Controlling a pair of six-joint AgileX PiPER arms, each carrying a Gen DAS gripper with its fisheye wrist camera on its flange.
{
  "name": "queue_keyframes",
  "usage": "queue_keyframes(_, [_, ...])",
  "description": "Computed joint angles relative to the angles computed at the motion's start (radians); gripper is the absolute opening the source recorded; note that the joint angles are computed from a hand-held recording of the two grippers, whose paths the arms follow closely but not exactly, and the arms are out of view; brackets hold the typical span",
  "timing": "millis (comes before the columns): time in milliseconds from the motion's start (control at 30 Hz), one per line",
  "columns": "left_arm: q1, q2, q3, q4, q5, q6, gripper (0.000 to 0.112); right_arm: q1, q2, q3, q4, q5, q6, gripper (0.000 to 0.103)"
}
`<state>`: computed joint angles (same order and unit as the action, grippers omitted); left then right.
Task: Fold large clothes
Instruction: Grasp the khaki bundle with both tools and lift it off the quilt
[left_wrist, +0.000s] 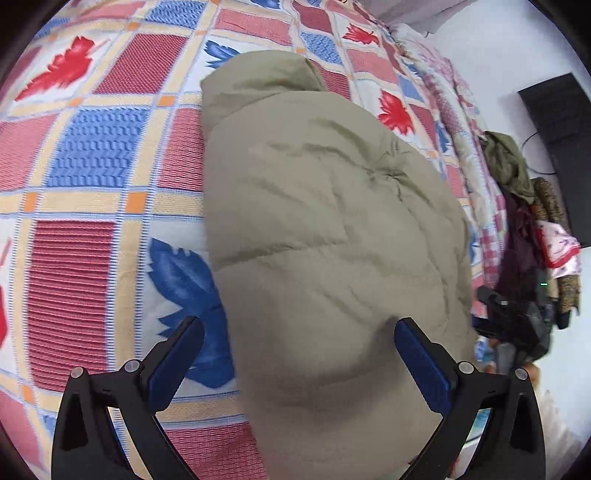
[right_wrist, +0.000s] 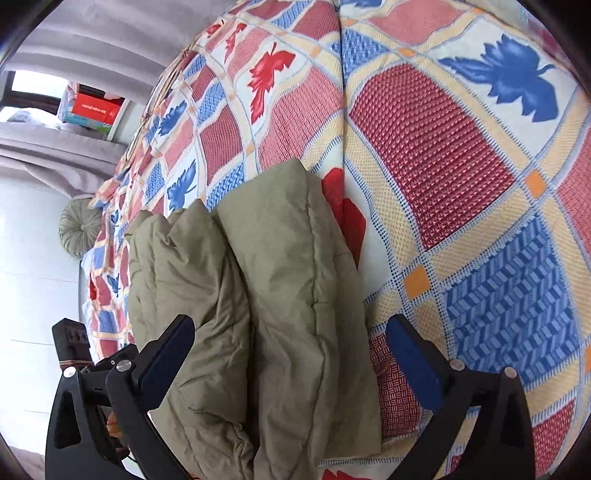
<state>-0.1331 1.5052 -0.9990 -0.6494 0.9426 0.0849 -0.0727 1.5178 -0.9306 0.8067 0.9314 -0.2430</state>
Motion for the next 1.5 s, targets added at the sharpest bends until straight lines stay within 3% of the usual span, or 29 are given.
queue_keyframes(133, [0.056, 0.074, 0.019, -0.189, 0.034, 0.167, 0.103, -0.050, 0.129, -0.008, 0.146, 0.081, -0.157, 0.103])
queue_keyframes(367, [0.110, 0.180, 0.025, -0.323, 0.047, 0.294, 0.103, -0.037, 0.274, -0.059, 0.331, 0.181, -0.310, 0.103])
queue_keyframes(467, [0.102, 0.233, 0.008, -0.344, 0.035, 0.330, 0.103, 0.008, 0.303, -0.129, 0.296, 0.202, -0.304, 0.103])
queue_keyframes(633, [0.079, 0.318, -0.005, -0.415, 0.020, 0.391, 0.103, 0.126, 0.385, -0.291, 0.085, 0.162, -0.165, 0.103])
queue_keyframes(767, [0.084, 0.378, 0.000, -0.503, 0.061, 0.409, 0.103, 0.146, 0.457, -0.321, 0.115, 0.150, -0.158, 0.103])
queue_keyframes(867, [0.032, 0.332, -0.009, -0.465, 0.005, 0.365, 0.099, 0.153, 0.448, -0.305, 0.138, 0.132, -0.142, 0.103])
queue_keyframes(933, [0.010, 0.292, -0.013, -0.435, -0.022, 0.345, 0.088, 0.152, 0.435, -0.286, 0.165, 0.128, -0.136, 0.094])
queue_keyframes(1000, [0.021, 0.263, -0.019, -0.422, -0.008, 0.351, 0.080, 0.144, 0.416, -0.262, 0.211, 0.124, -0.148, 0.072])
queue_keyframes(1100, [0.043, 0.231, -0.051, -0.400, 0.039, 0.360, 0.076, 0.153, 0.376, -0.244, 0.232, 0.121, -0.148, 0.056])
queue_keyframes(1300, [0.153, 0.183, -0.157, -0.348, 0.145, 0.334, 0.075, 0.227, 0.321, -0.288, 0.250, 0.108, -0.077, 0.051])
queue_keyframes(1500, [0.356, 0.199, -0.304, -0.273, 0.265, 0.362, 0.076, 0.369, 0.404, -0.503, 0.256, 0.056, 0.039, 0.051])
